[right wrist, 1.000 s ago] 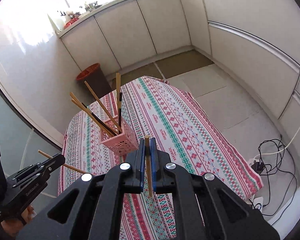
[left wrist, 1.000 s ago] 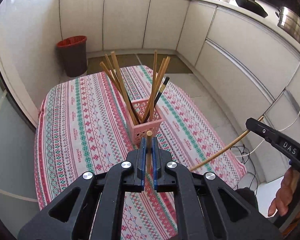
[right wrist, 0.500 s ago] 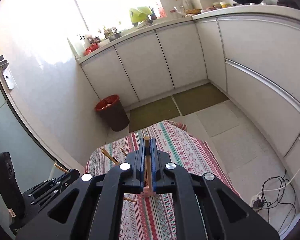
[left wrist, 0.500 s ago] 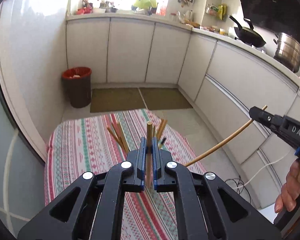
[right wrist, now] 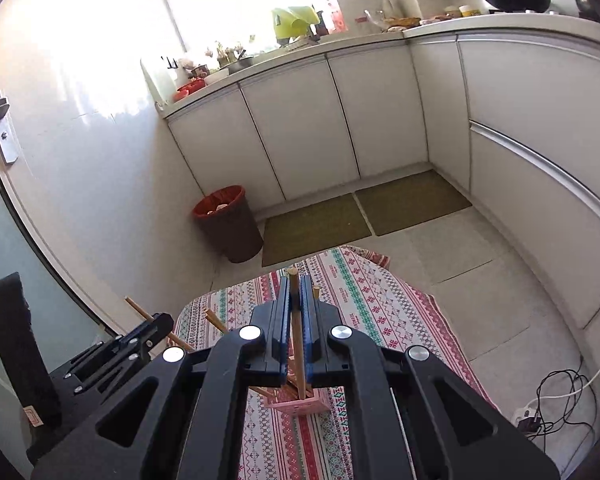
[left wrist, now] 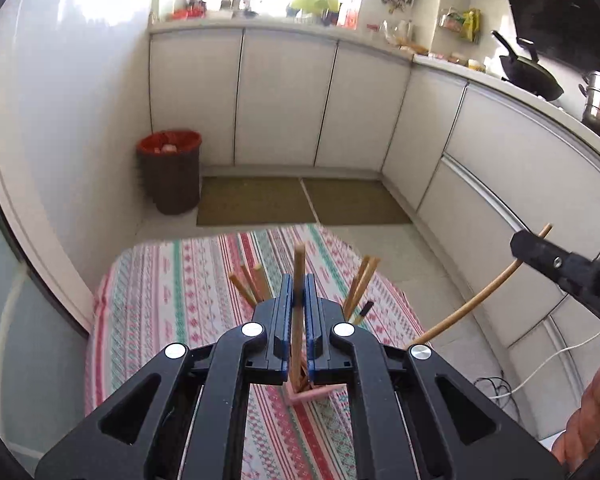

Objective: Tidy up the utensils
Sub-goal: 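Open both tools to drop the chopsticks into the pink holder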

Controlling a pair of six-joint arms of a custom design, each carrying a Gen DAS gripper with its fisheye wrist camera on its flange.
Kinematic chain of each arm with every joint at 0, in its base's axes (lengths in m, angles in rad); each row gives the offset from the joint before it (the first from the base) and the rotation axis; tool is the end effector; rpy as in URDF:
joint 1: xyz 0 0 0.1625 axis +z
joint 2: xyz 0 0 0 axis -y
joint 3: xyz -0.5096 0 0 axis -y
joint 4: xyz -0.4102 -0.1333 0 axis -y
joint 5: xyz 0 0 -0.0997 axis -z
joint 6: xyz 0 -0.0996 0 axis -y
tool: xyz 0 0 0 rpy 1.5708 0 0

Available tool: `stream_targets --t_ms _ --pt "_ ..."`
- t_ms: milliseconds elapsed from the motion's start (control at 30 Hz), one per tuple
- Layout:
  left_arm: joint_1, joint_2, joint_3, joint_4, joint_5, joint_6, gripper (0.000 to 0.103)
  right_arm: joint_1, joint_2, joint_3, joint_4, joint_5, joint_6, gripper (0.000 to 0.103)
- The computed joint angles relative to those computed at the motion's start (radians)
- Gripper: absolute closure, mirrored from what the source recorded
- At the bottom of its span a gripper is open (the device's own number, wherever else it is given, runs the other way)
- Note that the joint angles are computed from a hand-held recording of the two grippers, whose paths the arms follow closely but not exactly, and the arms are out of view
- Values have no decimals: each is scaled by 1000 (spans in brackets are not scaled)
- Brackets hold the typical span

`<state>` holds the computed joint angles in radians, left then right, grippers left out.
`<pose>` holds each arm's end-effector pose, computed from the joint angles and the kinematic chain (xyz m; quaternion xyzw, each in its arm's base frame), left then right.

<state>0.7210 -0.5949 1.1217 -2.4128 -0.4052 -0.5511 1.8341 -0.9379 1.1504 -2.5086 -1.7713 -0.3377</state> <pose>-0.5153 -0.7522 0.2354 0.0373 0.8283 -0.4505 0.3311 0.3286 -0.7832 0.4800 0.2414 -0.8991 0.3493 0.1066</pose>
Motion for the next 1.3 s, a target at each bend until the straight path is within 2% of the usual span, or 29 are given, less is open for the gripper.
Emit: stream_targets --t_ms 33,133,433,633,733,1033,1167,1300 --pt "3 -6 12 -4 -5 -20 97 -1 4 -2 2 -2 4 98" --pt "2 -31 64 -54 -5 -54 86 0 14 -7 -4 -7 1 98" --pt "-20 -79 135 -106 38 -108 84 13 36 0 -38 -33 -23 98" --pt "-17 -92 149 -84 35 -136 83 19 56 11 -77 -51 -56 98" --pt "-16 -95 150 -57 36 -154 82 17 68 6 -63 -68 -47 94" --pt "-29 -91 145 -15 43 -163 76 19 44 40 -90 -94 -63 90" --pt "-45 -78 138 14 65 -165 69 24 20 91 -151 -123 -107 73" --pt "-63 -71 143 45 98 -181 57 23 -8 139 -181 -151 -138 67"
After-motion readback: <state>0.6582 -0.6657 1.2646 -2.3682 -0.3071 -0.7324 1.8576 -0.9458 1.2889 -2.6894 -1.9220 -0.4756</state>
